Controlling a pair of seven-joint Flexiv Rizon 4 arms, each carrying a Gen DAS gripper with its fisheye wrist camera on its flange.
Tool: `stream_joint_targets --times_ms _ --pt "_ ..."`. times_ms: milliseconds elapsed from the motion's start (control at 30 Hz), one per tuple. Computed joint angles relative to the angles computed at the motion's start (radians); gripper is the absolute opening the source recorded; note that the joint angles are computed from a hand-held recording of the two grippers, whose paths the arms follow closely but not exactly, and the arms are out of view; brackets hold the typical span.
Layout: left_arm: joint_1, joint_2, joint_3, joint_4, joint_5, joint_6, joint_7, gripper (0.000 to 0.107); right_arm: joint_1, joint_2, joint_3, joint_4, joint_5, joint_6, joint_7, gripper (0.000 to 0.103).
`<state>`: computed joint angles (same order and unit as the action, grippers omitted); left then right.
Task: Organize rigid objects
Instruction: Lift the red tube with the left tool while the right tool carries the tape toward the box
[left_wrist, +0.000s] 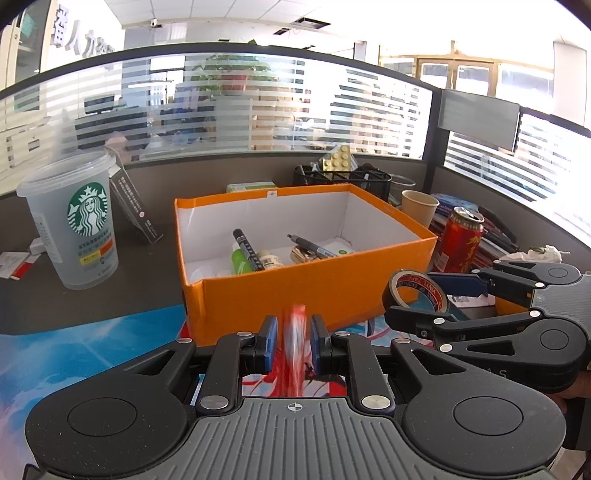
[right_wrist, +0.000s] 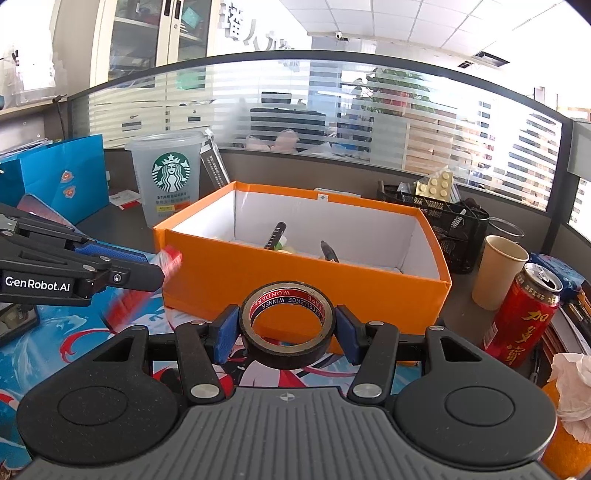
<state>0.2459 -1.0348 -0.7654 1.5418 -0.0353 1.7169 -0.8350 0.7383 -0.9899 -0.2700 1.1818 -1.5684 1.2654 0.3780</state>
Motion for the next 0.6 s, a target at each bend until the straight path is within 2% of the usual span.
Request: stream_joint_targets --times_ms 200,367,467,600 --pt "-0.014 -0.007 0.006 -0.022 -0.006 -0.011 0.004 0.017 -0.013 -0.004 -0.002 -0.008 -0.01 0.013 0.012 0.052" --pt "-0.034 -0.005 0.051 -0.035 -0.038 -0.024 -0.009 0.017 -0.017 -0.022 0.005 -0.015 0.042 0.021 -0.033 0.052" --pt "-0.056 -0.002 0.096 -0.047 -0.069 -0.069 -0.013 0.017 -0.019 -0.033 0.0 -0.016 0.078 0.037 -0.05 0.052" --pt "-0.095 -0.006 0.137 -0.06 -0.106 -0.14 0.029 0.017 -0.019 -0.074 0.006 -0.044 0.185 0.055 -0.144 0.052"
